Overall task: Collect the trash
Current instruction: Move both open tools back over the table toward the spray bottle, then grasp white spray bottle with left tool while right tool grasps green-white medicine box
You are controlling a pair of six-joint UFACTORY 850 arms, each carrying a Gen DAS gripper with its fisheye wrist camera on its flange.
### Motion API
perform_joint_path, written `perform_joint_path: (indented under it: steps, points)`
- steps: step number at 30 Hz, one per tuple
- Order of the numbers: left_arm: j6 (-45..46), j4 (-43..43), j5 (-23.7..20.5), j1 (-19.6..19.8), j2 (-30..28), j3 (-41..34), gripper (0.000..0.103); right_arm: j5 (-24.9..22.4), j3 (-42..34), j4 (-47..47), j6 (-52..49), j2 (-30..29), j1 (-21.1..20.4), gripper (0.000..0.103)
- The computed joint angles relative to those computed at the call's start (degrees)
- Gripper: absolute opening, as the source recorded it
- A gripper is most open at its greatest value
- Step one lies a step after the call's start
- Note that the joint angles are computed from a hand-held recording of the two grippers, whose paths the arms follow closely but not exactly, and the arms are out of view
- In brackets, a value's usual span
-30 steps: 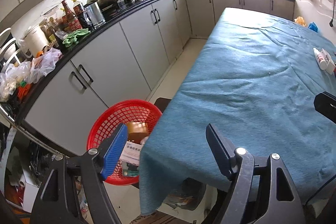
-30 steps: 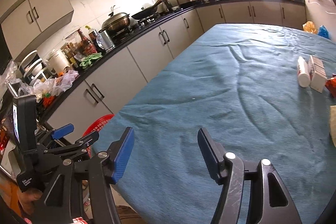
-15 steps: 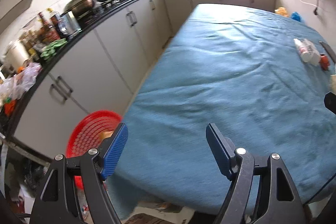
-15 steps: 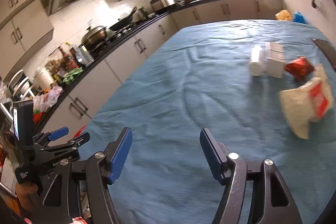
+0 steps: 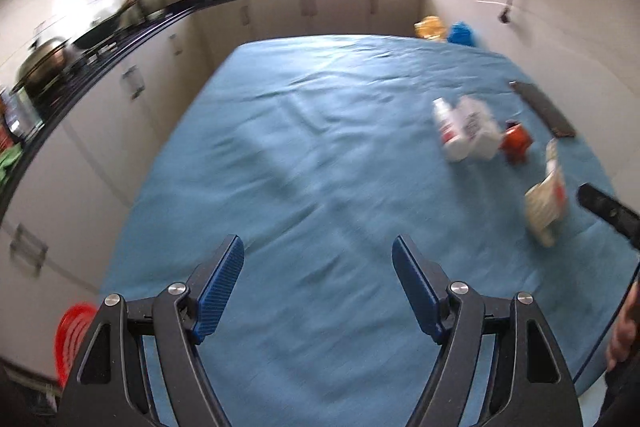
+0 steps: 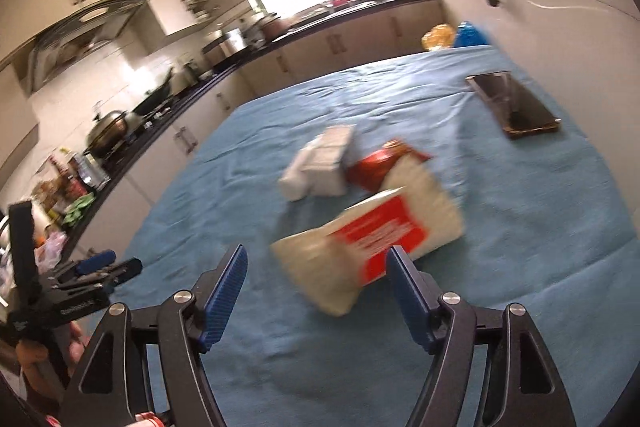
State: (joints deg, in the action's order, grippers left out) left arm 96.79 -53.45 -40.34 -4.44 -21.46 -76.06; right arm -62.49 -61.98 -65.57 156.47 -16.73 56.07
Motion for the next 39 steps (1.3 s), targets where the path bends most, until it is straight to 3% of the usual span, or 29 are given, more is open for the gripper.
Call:
perform_joint_path:
  steps: [13, 15, 17, 20, 25, 27, 28, 29, 35, 39]
  points:
    - [-10.08, 3.69, -3.90, -13.43, -6.56, -6.57, 0.075, 0.35, 6.58, -5.65, 8.86, 3.85, -2.25, 0.076]
    - [-12.33, 4.48, -3.36, -14.70, -7.88, -8.00, 0.071, 0.41, 7.04, -6.36, 9.92, 3.98, -2.20, 0.076]
    - [-16.00, 7.24, -3.64, -16.07, -9.60, -10.03, 0.058, 0.71, 7.72, -7.12, 11.07, 4.29, -2.24, 0.076]
    - [-19.77, 10.49, -4.31, -17.29, -11.47, -11.96, 0.055, 0.65, 8.62, -8.27, 13.30, 4.62, -2.06, 0.076]
    - [-25.74, 11.71, -8.95, -17.31, -14.91, -16.17, 0.055, 0.39, 9.01, -8.54, 14.80, 4.65, -1.77, 0.076]
    - [-25.07, 10.73, -8.70, -17.25, -14.95, -15.85, 0.055, 0.81, 8.63, -8.05, 14.17, 4.42, -1.96, 0.076]
    - [-24.10, 11.08, -7.77, -17.39, -14.45, -15.15, 0.050, 0.98, 8.42, -7.92, 13.96, 4.35, -2.03, 0.076]
    - [-23.50, 11.91, -7.21, -17.43, -13.91, -14.45, 0.029, 1.00, 8.21, -7.69, 13.68, 4.34, -2.05, 0.076]
    - [-24.01, 15.33, -7.35, -14.98, -12.42, -13.03, 0.029, 1.71, 5.78, -5.49, 6.21, 5.77, -3.29, 0.076]
    - [-25.96, 17.82, -8.68, -11.32, -11.67, -12.82, 0.029, 7.07, 3.41, -1.72, -4.01, 6.89, -7.40, 0.076]
